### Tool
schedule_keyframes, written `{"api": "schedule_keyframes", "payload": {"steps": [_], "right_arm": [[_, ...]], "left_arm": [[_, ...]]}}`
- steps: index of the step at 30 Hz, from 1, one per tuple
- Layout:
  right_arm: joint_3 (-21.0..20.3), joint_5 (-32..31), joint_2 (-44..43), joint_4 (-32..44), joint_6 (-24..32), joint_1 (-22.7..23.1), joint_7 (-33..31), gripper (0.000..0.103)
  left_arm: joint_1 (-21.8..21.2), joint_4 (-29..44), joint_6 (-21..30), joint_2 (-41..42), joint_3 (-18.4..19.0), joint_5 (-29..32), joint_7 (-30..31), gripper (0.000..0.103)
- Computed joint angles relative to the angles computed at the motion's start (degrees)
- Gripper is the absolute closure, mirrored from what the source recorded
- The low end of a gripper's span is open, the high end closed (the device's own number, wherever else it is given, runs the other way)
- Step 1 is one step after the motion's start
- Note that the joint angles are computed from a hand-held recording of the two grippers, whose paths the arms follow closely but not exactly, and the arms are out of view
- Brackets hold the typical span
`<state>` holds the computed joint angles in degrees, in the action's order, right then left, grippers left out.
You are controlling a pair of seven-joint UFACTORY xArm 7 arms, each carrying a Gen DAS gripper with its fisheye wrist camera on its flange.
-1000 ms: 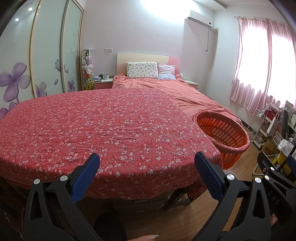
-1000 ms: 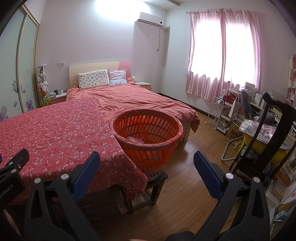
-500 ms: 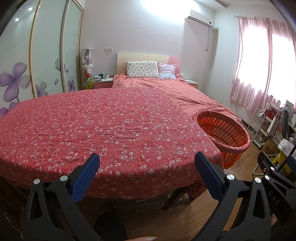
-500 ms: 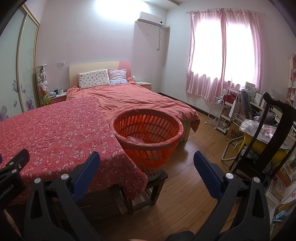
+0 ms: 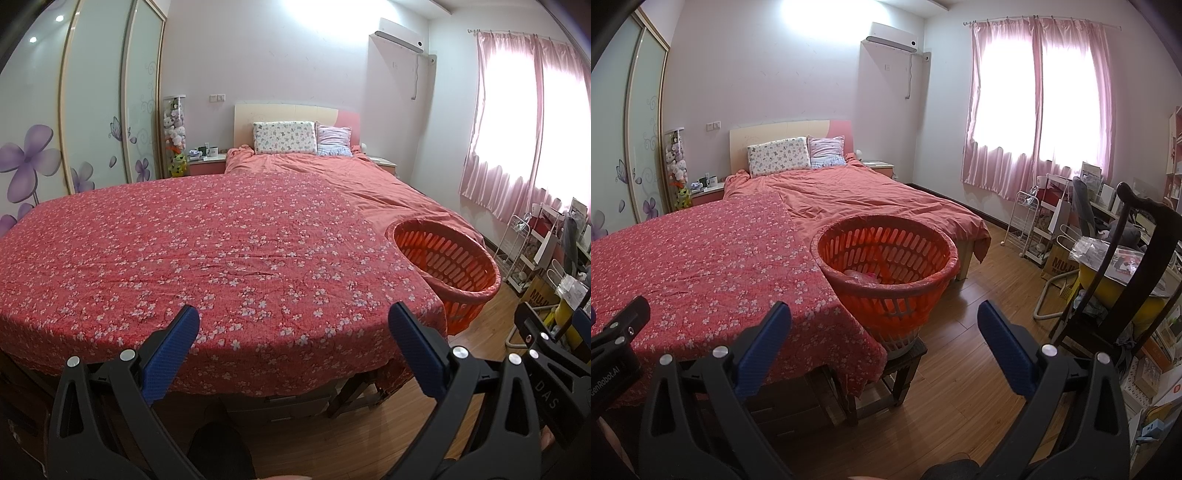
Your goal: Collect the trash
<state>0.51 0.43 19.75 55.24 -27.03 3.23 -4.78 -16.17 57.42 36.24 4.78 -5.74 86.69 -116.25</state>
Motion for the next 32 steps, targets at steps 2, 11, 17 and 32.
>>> {"api": "schedule_keyframes", "payload": {"steps": [2,11,17,32], "right_arm": [[0.02,0.03,0.18,-0.02,-0.18,0.03,-0.01,0.004],[-0.02,0.18,0.15,0.03,-0.10,0.09,-0.08,0.004],[0.05,0.03,0.09,0.09,0.12,-0.01,-0.02,0.004],[-0.15,0.65,0.51,-0.02,-0.32,0.55,-0.39,0.004]], "left_arm": [[0.00,0.04,-0.01,0.14,0.05,0.08,-0.06,0.002],[0.00,0.08,-0.04,0.26,0.12,0.00,0.13,0.002],[0.04,-0.32,-0.11,0.03,0.16,0.04,0.22,0.002],[0.05,-0.01,0.36,-0.14,0.06,-1.00,2.11,0.002]]}}
